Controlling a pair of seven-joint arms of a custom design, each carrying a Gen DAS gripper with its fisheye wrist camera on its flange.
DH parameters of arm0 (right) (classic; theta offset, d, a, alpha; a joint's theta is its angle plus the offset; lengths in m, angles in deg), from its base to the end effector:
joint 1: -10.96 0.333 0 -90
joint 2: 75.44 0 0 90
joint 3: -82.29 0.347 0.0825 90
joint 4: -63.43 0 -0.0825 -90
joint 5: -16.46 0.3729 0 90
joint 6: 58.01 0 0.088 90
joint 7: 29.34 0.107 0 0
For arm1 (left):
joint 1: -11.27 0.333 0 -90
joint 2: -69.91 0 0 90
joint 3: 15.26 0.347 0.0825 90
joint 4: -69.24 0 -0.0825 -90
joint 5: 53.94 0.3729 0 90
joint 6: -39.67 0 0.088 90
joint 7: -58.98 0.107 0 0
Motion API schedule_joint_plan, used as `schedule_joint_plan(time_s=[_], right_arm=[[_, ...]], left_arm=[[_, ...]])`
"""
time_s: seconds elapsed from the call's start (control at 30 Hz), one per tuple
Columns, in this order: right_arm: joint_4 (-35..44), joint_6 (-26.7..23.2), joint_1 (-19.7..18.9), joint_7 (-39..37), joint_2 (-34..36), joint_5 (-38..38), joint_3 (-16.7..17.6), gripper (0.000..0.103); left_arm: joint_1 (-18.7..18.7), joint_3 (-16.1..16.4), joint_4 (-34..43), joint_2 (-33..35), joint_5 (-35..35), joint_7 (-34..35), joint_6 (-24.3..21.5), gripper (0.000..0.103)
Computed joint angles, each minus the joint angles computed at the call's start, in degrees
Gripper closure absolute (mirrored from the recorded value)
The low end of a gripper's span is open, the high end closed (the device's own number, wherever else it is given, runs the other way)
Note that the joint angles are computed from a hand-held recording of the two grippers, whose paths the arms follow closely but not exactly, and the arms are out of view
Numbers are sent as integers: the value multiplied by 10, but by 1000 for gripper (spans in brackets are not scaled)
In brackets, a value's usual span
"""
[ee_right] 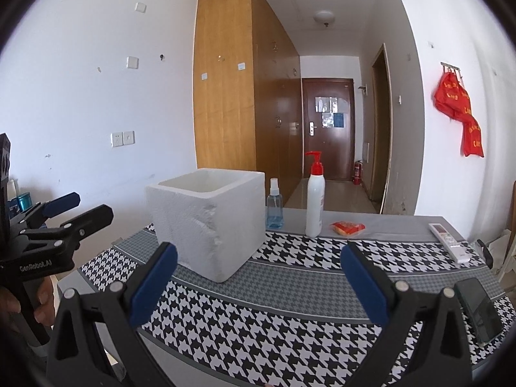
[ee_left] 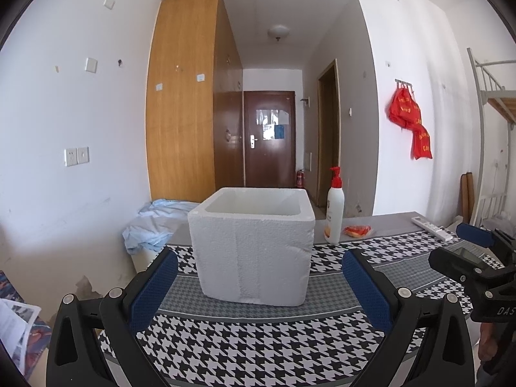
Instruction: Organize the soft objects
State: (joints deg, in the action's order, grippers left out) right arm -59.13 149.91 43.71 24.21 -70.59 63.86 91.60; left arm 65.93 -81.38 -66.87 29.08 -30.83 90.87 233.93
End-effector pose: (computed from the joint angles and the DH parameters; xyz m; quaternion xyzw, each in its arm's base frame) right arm 0.4754 0.2978 0.5464 -0.6545 0.4647 -0.3287 0.4976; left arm 0.4316 -0.2619 0.5591 -0.5476 0.5686 -0.4355 0.4326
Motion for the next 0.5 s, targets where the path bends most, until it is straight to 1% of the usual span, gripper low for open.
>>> schedule_joint_plan(time_s=[0.13, 0.5], right_arm=[[3, 3, 4, -12, 1, 13, 0, 1], [1, 1, 1, -3, 0, 5, 1, 1]], left_arm=[[-2, -1, 0, 2, 1, 2, 1, 1], [1, -4, -2, 5, -2, 9, 9, 1]])
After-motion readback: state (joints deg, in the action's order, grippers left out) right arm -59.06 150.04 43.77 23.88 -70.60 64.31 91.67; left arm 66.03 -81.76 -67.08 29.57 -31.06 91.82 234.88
